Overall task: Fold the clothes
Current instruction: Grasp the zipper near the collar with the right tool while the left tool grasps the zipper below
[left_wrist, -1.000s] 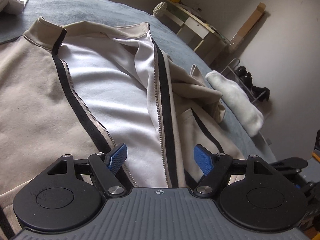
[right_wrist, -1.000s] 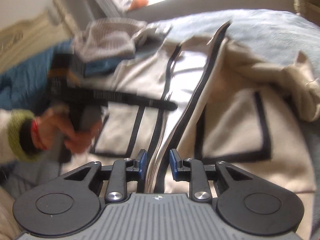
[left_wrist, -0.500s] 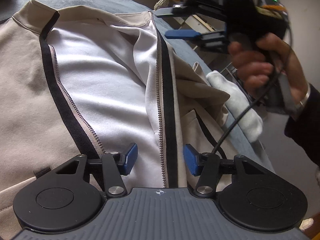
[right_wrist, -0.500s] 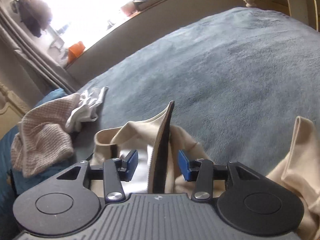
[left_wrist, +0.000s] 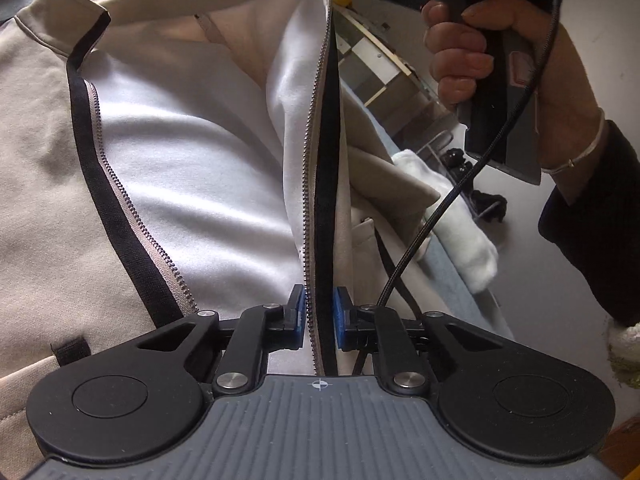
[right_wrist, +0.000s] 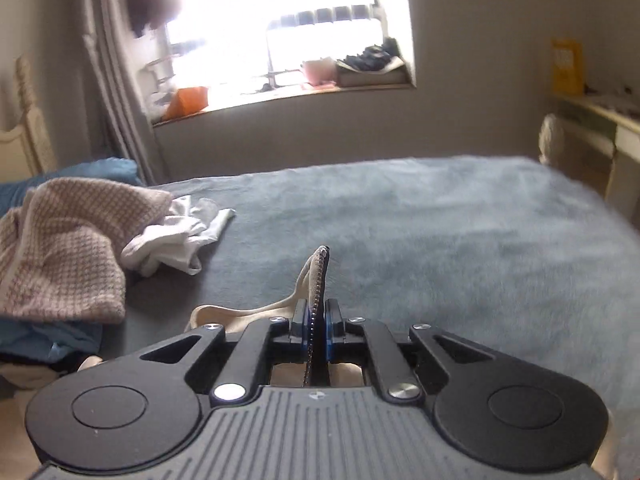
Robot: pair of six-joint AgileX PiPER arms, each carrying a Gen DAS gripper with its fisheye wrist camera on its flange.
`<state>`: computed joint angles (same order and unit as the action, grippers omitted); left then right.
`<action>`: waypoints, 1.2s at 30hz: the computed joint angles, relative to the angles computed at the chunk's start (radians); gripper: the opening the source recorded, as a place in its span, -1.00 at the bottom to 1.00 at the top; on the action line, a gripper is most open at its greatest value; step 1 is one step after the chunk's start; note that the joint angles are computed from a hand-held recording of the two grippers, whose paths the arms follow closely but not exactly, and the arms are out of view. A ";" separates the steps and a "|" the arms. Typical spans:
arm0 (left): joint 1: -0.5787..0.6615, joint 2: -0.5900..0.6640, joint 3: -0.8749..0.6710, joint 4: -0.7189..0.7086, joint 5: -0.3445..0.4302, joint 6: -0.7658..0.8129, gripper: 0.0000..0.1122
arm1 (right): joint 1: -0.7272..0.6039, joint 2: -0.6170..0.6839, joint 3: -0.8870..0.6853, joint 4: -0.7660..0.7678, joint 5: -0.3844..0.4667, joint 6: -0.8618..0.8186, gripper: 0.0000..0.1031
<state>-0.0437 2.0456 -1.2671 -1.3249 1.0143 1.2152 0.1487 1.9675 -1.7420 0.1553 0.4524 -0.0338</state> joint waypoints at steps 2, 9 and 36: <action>0.018 -0.010 0.015 -0.004 0.028 0.013 -0.90 | 0.038 -0.004 -0.004 -0.003 0.006 -0.040 -0.86; 0.070 -0.042 0.062 -0.002 0.093 0.040 -0.92 | 0.091 0.155 -0.208 0.024 0.161 -0.051 -0.86; 0.159 -0.006 0.057 0.017 0.112 -0.116 -0.92 | 0.131 0.553 -0.657 0.016 0.316 0.121 -0.67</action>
